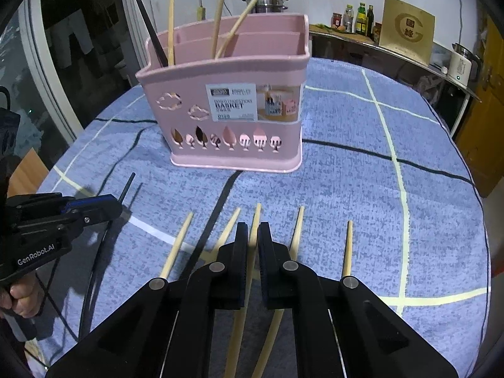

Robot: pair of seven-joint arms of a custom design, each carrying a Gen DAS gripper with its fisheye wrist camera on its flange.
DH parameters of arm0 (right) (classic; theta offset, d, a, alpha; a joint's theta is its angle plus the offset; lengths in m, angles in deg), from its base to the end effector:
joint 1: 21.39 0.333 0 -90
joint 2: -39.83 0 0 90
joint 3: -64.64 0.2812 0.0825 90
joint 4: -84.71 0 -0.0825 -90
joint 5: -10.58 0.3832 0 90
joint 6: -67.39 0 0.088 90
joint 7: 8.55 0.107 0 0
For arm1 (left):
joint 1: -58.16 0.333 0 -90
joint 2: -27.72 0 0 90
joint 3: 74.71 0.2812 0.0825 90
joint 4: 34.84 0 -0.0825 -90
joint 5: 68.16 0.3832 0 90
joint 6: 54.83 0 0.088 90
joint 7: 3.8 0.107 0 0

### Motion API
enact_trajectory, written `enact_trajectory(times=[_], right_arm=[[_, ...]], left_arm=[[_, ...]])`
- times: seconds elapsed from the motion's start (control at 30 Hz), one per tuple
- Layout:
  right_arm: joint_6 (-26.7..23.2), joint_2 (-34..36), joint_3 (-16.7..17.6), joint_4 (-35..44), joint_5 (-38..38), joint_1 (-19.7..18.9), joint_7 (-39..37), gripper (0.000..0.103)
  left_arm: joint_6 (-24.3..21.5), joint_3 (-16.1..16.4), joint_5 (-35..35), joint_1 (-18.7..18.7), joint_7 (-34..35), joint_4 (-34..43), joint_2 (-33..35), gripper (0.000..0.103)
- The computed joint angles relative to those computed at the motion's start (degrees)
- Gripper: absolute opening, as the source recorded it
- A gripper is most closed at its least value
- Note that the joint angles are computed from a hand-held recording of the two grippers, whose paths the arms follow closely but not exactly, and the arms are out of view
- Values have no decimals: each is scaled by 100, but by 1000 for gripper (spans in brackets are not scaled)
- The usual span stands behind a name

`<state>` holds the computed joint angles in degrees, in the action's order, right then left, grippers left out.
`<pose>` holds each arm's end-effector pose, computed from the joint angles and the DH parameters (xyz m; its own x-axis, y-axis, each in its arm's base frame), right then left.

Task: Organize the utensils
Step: 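Grip and lift a wooden chopstick with the right tool while the left tool lifts another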

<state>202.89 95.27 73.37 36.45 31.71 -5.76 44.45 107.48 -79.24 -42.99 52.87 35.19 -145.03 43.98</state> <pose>0.7504 0.2813 0.3748 0.7232 -0.6833 -0.1008 -0.5739 -0.5133 -0.6381 0.6336 -0.1287 0.3805 0.2756 -0.9395 0.2034 -0.7398 -0.3424 -0.5792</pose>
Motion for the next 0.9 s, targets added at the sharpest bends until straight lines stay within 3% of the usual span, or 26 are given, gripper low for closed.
enact_trajectory(times=[0.47, 0.9], right_arm=[[861, -1193, 399, -1387, 926, -383, -748, 6], [1475, -1993, 632, -2220, 1936, -594, -1634, 5]], left_arm=[[157, 62, 976, -99, -543, -127, -793, 4], [82, -133, 1688, 15, -908, -67, -1252, 4]])
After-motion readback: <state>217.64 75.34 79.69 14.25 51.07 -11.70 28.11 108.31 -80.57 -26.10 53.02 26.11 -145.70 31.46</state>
